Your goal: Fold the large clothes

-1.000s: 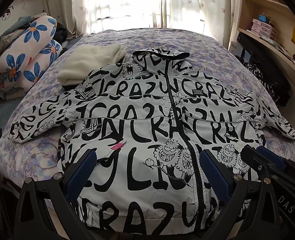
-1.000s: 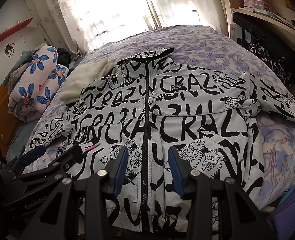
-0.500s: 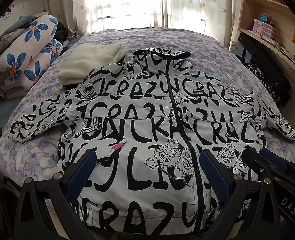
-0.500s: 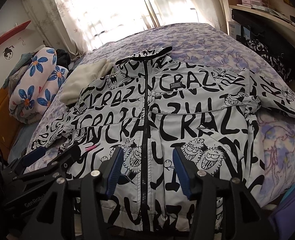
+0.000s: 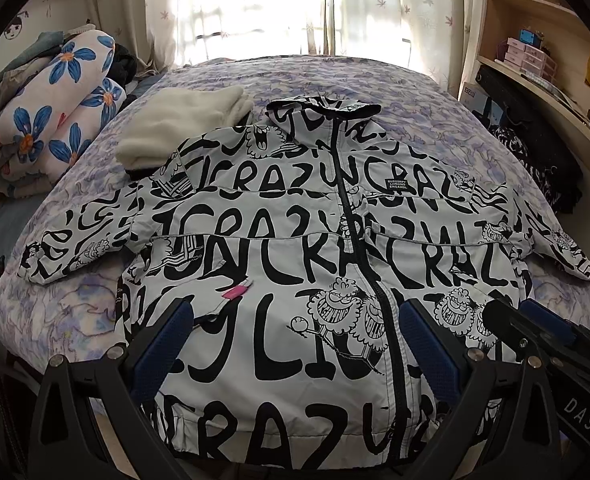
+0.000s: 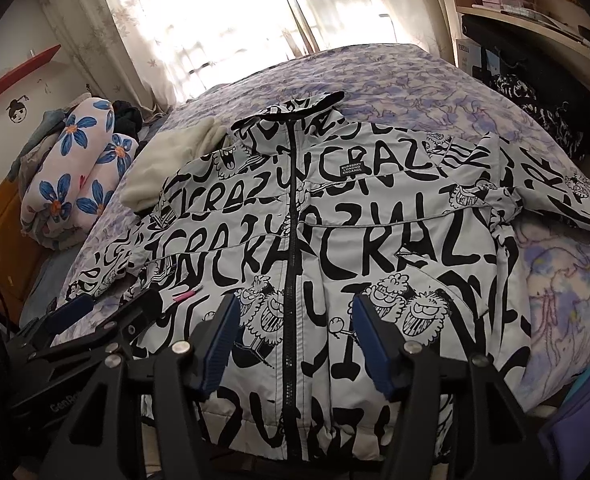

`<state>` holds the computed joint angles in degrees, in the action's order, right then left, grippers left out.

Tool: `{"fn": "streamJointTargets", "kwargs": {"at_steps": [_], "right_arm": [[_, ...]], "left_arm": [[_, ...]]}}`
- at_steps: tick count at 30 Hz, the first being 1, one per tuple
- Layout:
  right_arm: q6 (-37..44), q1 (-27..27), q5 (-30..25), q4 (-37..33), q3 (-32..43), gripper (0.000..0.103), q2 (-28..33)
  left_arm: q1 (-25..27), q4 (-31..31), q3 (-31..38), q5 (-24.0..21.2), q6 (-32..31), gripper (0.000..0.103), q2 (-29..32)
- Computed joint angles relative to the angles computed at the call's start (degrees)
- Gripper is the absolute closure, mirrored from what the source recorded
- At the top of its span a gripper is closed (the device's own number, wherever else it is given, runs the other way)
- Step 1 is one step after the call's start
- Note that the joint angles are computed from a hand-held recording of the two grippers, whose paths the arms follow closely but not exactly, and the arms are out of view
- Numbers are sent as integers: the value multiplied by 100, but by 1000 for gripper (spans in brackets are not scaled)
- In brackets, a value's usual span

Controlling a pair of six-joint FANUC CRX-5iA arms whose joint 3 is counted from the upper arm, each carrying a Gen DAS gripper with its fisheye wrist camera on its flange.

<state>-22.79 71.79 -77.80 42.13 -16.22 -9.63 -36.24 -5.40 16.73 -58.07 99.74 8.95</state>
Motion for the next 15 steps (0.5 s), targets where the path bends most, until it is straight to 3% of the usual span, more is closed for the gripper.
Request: {"fn": "streamJointTargets", "kwargs": {"at_steps": [15], "right_arm": [[-494, 77, 109, 234, -351, 45, -291]], "left_arm": [[11, 207, -74, 58, -194, 2, -24]]}}
